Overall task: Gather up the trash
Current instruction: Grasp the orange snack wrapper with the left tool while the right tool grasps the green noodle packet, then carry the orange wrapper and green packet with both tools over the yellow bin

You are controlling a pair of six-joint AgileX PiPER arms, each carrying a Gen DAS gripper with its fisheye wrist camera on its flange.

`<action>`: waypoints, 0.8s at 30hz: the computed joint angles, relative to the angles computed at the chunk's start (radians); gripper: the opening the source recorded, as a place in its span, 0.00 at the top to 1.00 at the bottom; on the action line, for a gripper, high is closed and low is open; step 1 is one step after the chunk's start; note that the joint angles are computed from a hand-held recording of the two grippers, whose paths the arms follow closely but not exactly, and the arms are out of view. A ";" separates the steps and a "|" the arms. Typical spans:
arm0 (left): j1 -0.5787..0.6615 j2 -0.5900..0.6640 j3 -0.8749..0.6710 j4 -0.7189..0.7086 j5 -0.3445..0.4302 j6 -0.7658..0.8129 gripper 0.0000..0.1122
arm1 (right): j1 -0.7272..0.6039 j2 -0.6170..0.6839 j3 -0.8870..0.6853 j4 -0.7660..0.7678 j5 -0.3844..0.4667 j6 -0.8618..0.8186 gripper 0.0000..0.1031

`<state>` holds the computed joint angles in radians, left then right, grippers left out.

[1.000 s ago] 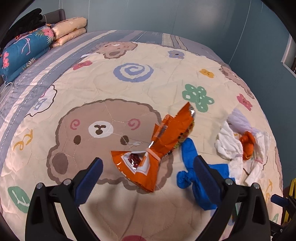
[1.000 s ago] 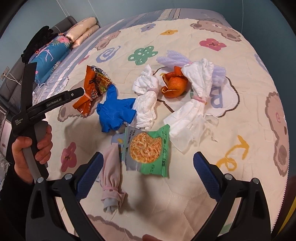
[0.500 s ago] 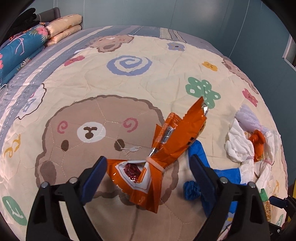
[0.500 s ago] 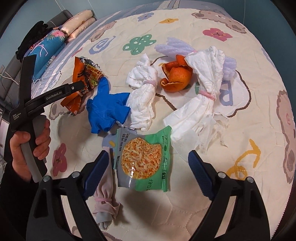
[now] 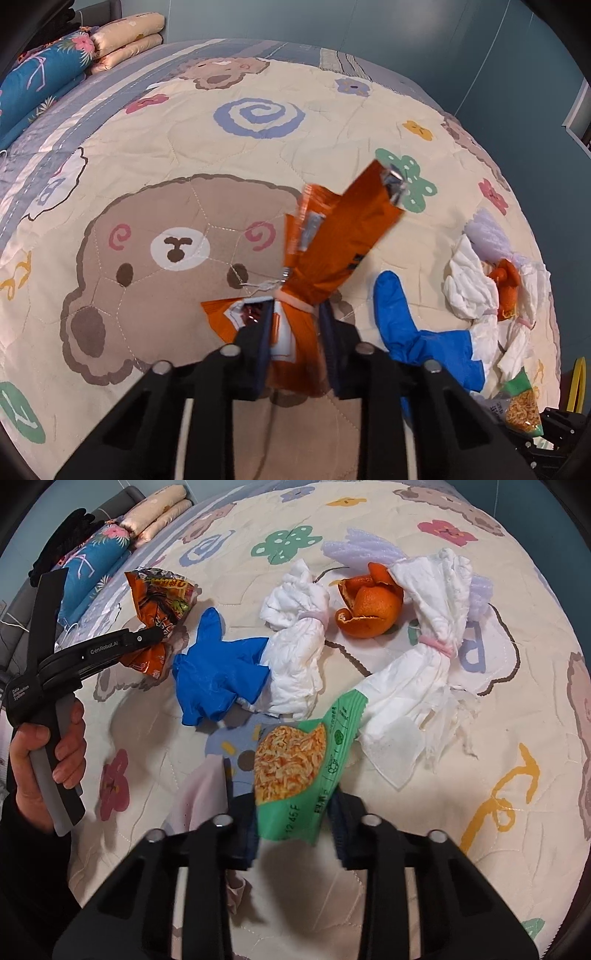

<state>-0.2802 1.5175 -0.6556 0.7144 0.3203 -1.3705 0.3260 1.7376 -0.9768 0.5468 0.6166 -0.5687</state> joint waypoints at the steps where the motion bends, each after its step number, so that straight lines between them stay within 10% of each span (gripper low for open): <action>1: 0.002 -0.011 0.006 -0.010 0.000 0.004 0.82 | 0.000 -0.002 0.000 0.000 0.003 -0.002 0.79; 24: -0.180 -0.326 0.105 -0.104 0.190 0.000 0.84 | -0.154 -0.334 0.142 0.072 0.173 -0.185 0.81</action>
